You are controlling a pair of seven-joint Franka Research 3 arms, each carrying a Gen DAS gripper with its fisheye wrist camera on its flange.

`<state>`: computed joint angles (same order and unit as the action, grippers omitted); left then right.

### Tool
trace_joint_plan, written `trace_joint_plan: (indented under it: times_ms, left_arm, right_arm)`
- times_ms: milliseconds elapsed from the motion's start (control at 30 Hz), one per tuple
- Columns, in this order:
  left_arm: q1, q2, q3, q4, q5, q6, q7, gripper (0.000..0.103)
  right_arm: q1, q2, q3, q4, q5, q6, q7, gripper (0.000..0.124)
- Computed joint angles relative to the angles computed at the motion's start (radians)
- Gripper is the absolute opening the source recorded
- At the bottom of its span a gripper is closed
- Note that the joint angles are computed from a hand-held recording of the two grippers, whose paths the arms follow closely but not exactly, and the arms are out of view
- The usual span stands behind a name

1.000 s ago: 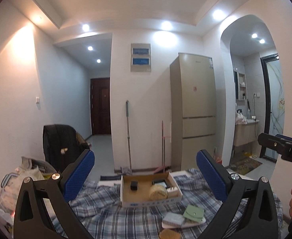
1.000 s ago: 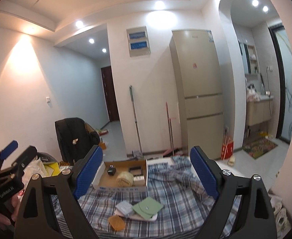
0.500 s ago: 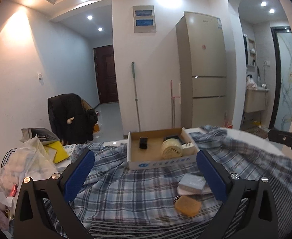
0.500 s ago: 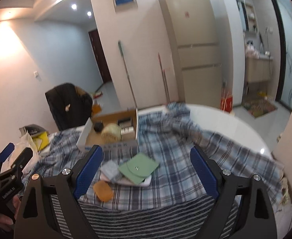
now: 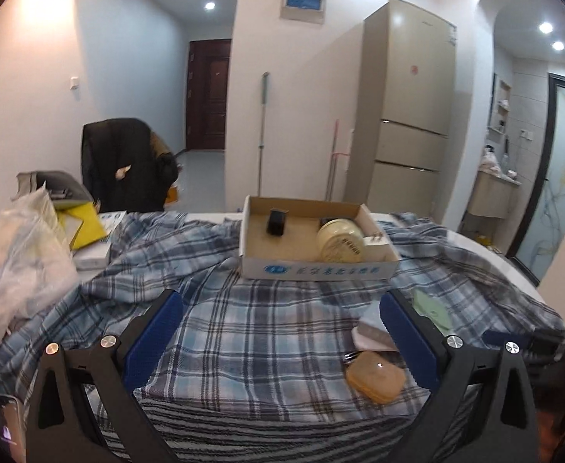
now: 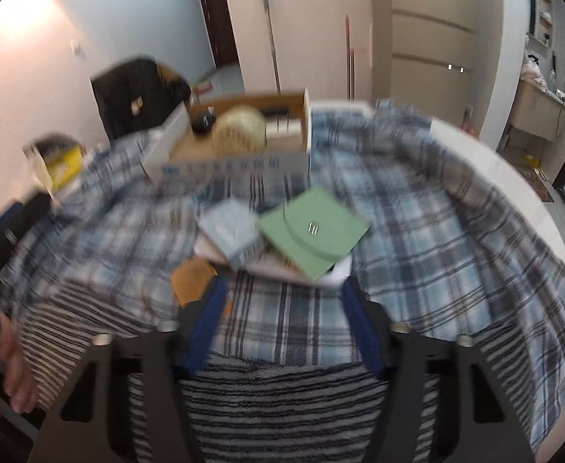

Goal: Organize rigid objects
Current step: 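Lower the left tool onto the orange soap dish and close on it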

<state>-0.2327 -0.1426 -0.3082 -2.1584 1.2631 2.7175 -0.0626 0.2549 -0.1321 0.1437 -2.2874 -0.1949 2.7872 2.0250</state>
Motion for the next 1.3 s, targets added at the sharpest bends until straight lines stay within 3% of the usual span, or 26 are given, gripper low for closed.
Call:
trace_joint_plan:
  times_ms: [100, 200, 267, 367, 500, 667, 867, 967, 1033, 1067, 1167, 1300]
  left_arm:
    - [0.006, 0.019, 0.019, -0.016, -0.047, 0.033, 0.020, 0.103]
    - [0.009, 0.042, 0.041, -0.031, -0.162, 0.077, 0.092, 0.099]
    - [0.018, 0.041, 0.053, -0.047, -0.217, 0.124, 0.117, 0.098]
    - [0.037, 0.026, 0.044, -0.060, -0.190, 0.141, 0.071, 0.098]
    - [0.044, 0.022, 0.036, -0.065, -0.209, 0.140, 0.089, 0.098]
    - [0.042, 0.032, 0.030, -0.053, -0.211, 0.120, 0.110, 0.097]
    - [-0.004, 0.063, 0.055, -0.049, -0.486, 0.172, 0.422, 0.081]
    - [-0.046, 0.082, 0.067, -0.045, -0.712, 0.204, 0.710, 0.078]
    - [-0.071, 0.107, 0.063, -0.016, -0.849, 0.161, 0.890, 0.073]
    - [-0.076, 0.119, 0.058, 0.001, -0.886, 0.130, 0.946, 0.067]
    - [-0.088, 0.163, 0.043, 0.055, -0.993, 0.045, 1.117, 0.066]
    - [-0.099, 0.220, 0.038, 0.116, -0.972, -0.030, 1.132, 0.066]
  right_arm:
    - [0.024, 0.069, -0.011, 0.053, 0.064, -0.074, -0.050, 0.035]
    - [0.037, 0.127, -0.023, 0.111, 0.032, -0.141, 0.011, 0.035]
    - [0.052, 0.138, -0.033, 0.121, -0.013, -0.142, 0.076, 0.035]
    - [0.075, 0.142, -0.030, 0.121, 0.101, -0.124, -0.057, 0.035]
    - [0.105, 0.148, -0.021, 0.119, 0.140, -0.105, -0.143, 0.035]
    - [0.119, 0.142, -0.018, 0.113, 0.385, -0.096, -0.347, 0.035]
    - [0.042, -0.006, -0.018, -0.023, 0.056, -0.001, -0.064, 0.038]
    - [-0.050, -0.074, 0.013, -0.072, -0.077, 0.026, 0.056, 0.043]
    - [-0.106, -0.086, 0.040, -0.070, -0.157, 0.025, 0.130, 0.044]
    - [-0.118, -0.093, 0.042, -0.073, -0.171, 0.030, 0.146, 0.044]
    - [-0.121, -0.104, 0.015, -0.087, -0.129, 0.059, 0.123, 0.045]
    - [-0.122, -0.095, 0.006, -0.103, -0.066, 0.099, 0.087, 0.045]
